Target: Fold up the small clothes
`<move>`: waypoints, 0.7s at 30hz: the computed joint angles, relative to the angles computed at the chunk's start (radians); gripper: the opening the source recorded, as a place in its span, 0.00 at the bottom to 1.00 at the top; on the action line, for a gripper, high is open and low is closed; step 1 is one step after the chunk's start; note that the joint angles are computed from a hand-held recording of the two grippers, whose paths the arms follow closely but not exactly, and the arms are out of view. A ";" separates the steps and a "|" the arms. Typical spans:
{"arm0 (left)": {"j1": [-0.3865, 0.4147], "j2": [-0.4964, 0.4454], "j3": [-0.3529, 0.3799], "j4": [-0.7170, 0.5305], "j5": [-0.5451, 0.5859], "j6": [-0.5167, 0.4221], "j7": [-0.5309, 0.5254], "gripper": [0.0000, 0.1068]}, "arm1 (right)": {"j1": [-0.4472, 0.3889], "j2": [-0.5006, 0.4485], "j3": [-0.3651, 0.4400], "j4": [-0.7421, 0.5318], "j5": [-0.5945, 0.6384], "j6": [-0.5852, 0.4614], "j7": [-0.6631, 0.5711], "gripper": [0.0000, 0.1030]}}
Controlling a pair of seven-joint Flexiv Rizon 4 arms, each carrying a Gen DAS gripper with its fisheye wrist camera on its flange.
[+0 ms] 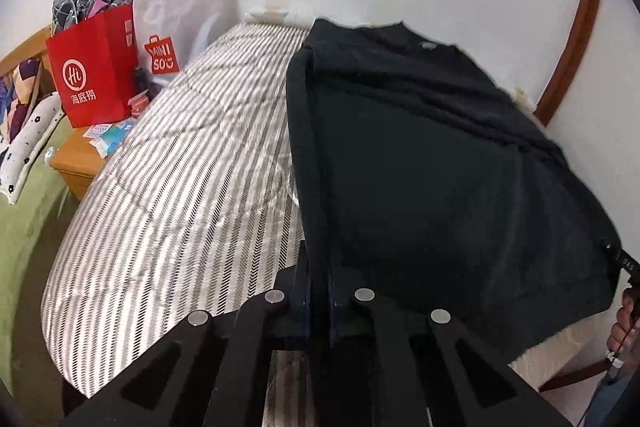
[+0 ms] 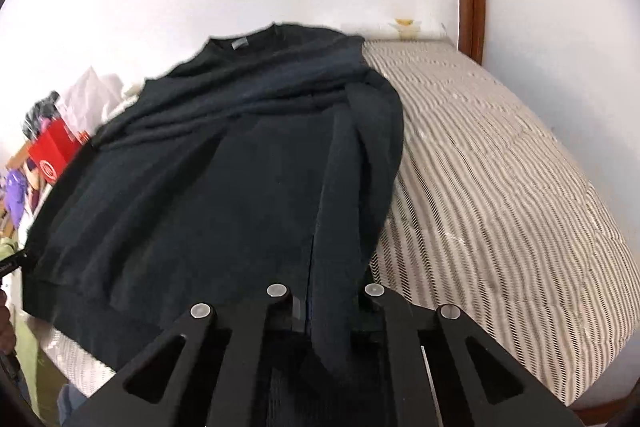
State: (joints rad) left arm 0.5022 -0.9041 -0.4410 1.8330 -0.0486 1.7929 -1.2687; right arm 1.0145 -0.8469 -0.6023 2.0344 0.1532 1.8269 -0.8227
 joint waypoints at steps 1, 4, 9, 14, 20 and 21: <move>0.018 0.004 -0.017 0.013 0.008 0.003 0.002 0.05 | -0.002 0.014 0.005 0.014 0.005 0.018 -0.003 0.08; 0.082 0.018 -0.070 0.067 0.054 0.034 0.011 0.05 | 0.016 0.042 0.002 0.048 0.018 0.037 -0.030 0.08; 0.183 0.001 -0.165 0.097 0.117 0.058 -0.004 0.05 | 0.062 0.057 -0.026 0.072 0.049 0.054 -0.084 0.08; 0.227 -0.021 -0.232 0.063 0.136 0.058 -0.028 0.05 | 0.044 0.071 -0.038 0.028 0.068 0.071 -0.119 0.08; 0.173 -0.022 -0.218 -0.050 0.118 0.049 -0.047 0.06 | -0.006 0.064 -0.046 -0.078 0.055 0.038 -0.130 0.08; 0.156 -0.021 -0.206 -0.068 0.109 0.047 -0.050 0.06 | -0.014 0.059 -0.050 -0.098 0.047 0.026 -0.127 0.08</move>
State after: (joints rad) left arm 0.6583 -0.9254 -0.6469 1.7647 0.0606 1.8400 -1.3187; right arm 1.0004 -0.7876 -0.6523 1.9359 0.2004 1.8531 -0.9501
